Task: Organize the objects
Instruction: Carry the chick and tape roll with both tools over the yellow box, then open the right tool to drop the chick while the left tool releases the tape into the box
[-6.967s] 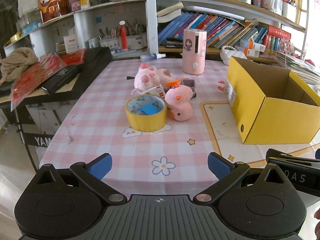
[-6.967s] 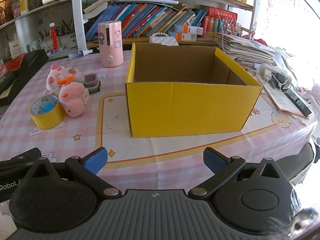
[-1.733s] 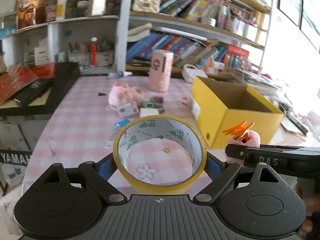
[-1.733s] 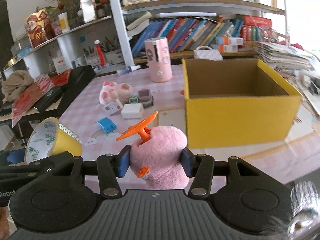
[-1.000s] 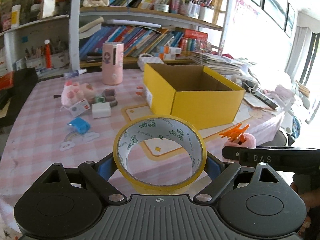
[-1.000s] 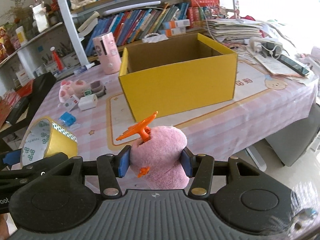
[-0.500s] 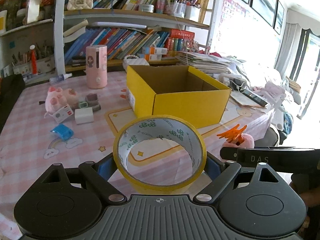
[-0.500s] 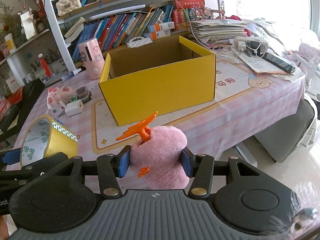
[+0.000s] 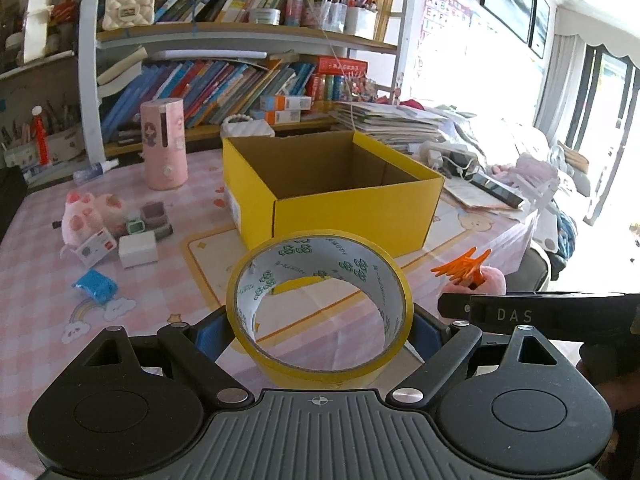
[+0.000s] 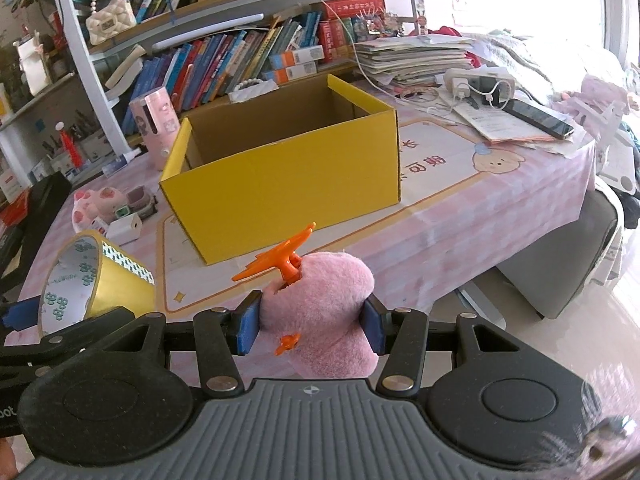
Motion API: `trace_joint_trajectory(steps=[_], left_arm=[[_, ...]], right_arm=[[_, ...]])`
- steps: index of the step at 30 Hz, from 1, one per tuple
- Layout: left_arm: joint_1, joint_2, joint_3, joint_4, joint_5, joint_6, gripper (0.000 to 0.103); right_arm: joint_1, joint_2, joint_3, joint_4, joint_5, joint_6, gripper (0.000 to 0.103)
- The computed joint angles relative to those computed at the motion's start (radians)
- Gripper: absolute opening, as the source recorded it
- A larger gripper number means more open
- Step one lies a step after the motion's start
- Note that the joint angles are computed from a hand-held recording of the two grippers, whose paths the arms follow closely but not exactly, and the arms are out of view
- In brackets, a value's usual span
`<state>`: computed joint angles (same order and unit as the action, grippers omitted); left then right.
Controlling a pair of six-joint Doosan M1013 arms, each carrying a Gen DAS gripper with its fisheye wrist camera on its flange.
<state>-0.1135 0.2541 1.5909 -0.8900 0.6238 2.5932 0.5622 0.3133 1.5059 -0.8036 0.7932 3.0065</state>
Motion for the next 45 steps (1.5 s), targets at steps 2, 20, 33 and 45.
trace_joint_trajectory(steps=[2, 20, 33, 45], left_arm=[[-0.004, 0.004, -0.004, 0.002, 0.0, 0.0, 0.091], [-0.024, 0.03, -0.041, -0.067, -0.025, 0.067, 0.091], [-0.051, 0.072, -0.113, -0.202, -0.117, 0.15, 0.091], [-0.11, 0.156, -0.231, -0.024, -0.211, -0.064, 0.091]], right_arm=[[-0.004, 0.001, 0.0, 0.001, -0.001, -0.002, 0.049], [-0.039, 0.011, -0.015, 0.005, -0.006, -0.023, 0.049], [-0.09, 0.028, -0.072, -0.131, -0.073, -0.044, 0.049], [-0.189, 0.077, -0.159, -0.129, -0.222, -0.186, 0.049]])
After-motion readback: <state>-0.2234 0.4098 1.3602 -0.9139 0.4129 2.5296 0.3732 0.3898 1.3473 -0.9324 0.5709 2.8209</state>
